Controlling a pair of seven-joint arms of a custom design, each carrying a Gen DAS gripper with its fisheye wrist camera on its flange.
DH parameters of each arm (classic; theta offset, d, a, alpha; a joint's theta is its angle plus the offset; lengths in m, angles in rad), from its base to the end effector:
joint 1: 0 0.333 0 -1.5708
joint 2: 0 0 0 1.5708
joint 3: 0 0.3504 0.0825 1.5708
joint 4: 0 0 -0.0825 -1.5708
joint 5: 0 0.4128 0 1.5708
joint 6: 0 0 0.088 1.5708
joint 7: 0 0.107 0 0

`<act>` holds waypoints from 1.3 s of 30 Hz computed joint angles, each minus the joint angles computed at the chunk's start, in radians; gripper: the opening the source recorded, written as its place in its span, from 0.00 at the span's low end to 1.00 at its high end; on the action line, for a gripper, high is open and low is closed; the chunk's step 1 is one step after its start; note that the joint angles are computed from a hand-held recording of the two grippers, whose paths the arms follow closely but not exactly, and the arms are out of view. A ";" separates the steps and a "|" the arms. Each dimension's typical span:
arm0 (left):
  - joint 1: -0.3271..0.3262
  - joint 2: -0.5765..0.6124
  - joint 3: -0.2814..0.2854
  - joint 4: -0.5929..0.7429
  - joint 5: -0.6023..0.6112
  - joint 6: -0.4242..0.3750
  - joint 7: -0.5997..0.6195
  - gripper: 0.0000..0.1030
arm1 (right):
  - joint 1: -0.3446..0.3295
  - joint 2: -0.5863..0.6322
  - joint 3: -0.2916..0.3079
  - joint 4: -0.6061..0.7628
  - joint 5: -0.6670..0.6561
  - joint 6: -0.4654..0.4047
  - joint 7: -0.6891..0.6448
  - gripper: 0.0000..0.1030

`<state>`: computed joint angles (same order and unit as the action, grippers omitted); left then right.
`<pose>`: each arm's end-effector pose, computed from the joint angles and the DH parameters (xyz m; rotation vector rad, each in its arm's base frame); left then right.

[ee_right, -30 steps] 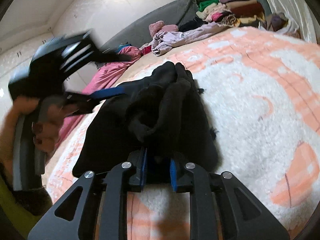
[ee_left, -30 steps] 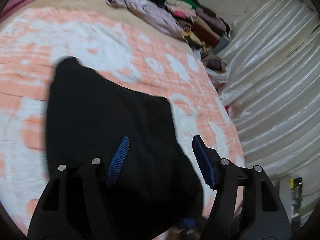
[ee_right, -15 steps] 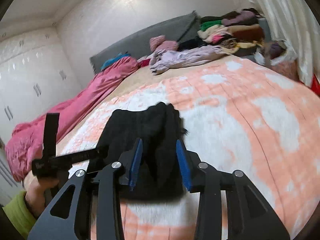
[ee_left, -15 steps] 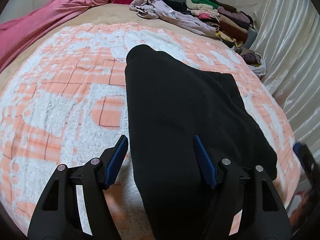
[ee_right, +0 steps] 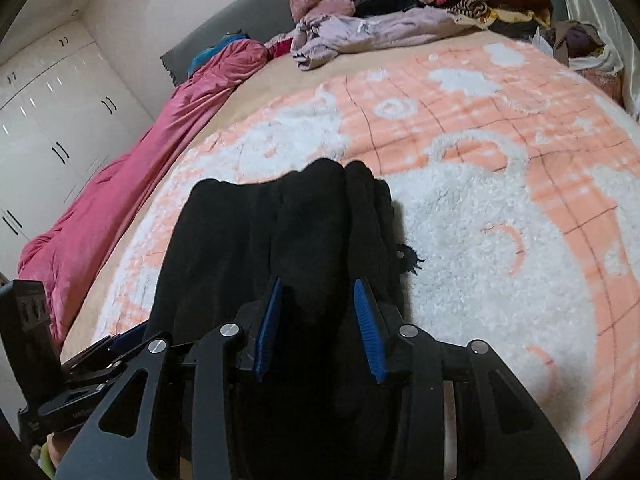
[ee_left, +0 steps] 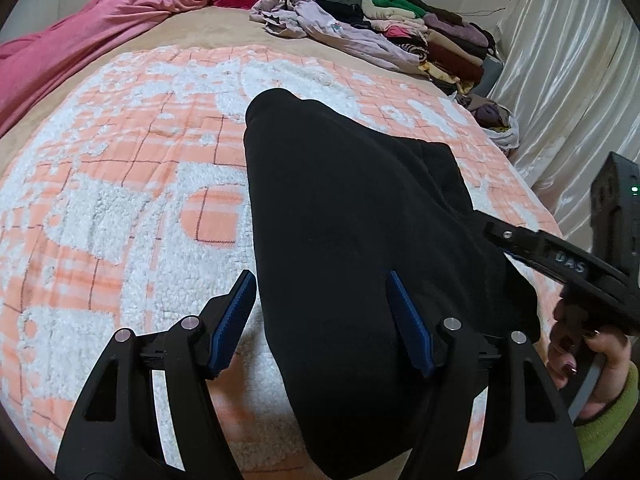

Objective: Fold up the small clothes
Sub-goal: 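Press the folded bundle flat and open both tools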

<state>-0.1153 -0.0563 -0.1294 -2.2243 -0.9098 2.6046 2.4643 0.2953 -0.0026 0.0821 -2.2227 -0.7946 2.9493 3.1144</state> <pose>0.5577 -0.1231 0.4570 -1.5307 2.4139 -1.0823 0.5267 0.2594 0.4628 -1.2762 2.0060 -0.3718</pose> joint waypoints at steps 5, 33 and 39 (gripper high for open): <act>0.001 0.000 0.000 0.000 0.000 -0.001 0.000 0.59 | -0.007 0.008 -0.012 -0.018 -0.005 0.084 0.026 0.28; -0.025 -0.076 0.020 -0.065 -0.025 0.009 0.056 0.70 | 0.028 -0.137 0.090 -0.025 -0.369 -0.319 0.211 0.59; -0.042 -0.151 0.050 -0.117 -0.065 0.013 0.117 0.82 | 0.044 -0.234 0.161 -0.076 -0.443 -0.429 0.333 0.84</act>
<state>-0.1571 -0.2073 -0.0793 -2.3416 -0.9748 2.6180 2.5809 0.3394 -0.2368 0.2434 -2.2985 -1.2379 2.5199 3.4472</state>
